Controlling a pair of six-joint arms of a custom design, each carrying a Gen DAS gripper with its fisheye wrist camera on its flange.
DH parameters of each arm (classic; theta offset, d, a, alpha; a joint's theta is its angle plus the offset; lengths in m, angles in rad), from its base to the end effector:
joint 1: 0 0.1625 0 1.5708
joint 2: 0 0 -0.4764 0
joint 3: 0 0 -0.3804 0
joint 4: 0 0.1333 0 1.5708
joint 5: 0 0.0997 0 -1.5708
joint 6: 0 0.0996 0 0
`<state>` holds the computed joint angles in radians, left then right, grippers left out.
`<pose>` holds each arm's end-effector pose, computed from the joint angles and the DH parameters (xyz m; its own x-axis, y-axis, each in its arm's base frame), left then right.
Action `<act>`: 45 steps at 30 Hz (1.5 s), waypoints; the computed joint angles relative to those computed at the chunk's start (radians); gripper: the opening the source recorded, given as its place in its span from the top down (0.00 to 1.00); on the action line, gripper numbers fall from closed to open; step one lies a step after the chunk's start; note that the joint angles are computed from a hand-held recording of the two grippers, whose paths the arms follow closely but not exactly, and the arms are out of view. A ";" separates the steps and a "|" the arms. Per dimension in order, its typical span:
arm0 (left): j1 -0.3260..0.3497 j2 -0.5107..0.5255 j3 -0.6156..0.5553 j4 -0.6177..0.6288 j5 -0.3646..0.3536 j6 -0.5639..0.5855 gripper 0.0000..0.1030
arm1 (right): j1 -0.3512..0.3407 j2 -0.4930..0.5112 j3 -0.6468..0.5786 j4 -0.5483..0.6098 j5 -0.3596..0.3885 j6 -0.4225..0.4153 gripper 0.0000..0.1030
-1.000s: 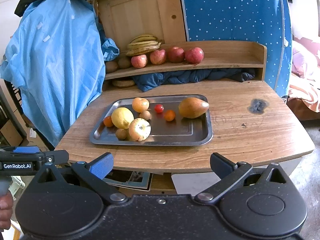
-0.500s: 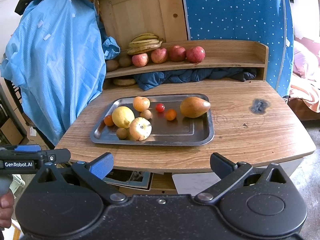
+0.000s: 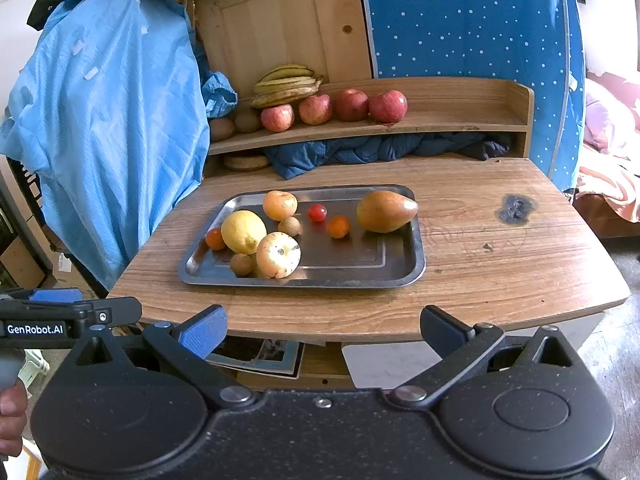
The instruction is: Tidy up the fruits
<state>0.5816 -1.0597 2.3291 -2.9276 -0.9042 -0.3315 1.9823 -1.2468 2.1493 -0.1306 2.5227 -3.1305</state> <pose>-0.2707 -0.4112 0.1455 -0.7218 0.4148 -0.5540 0.6319 0.7216 -0.2830 0.1915 -0.3084 0.2038 -0.7682 0.3100 0.5601 -0.2705 0.6359 -0.7228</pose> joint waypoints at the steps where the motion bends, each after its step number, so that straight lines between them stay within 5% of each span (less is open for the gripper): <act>1: 0.000 0.000 0.000 0.000 0.000 0.001 0.01 | 0.000 0.001 -0.001 0.000 0.001 0.001 0.01; 45: -0.003 0.007 0.006 -0.045 -0.013 0.017 0.00 | 0.004 0.004 -0.003 0.008 0.010 0.005 0.01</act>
<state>0.5783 -1.0523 2.3351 -2.9727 -0.9170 -0.3148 1.9860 -1.2429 2.1460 -0.1227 2.5323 -3.1255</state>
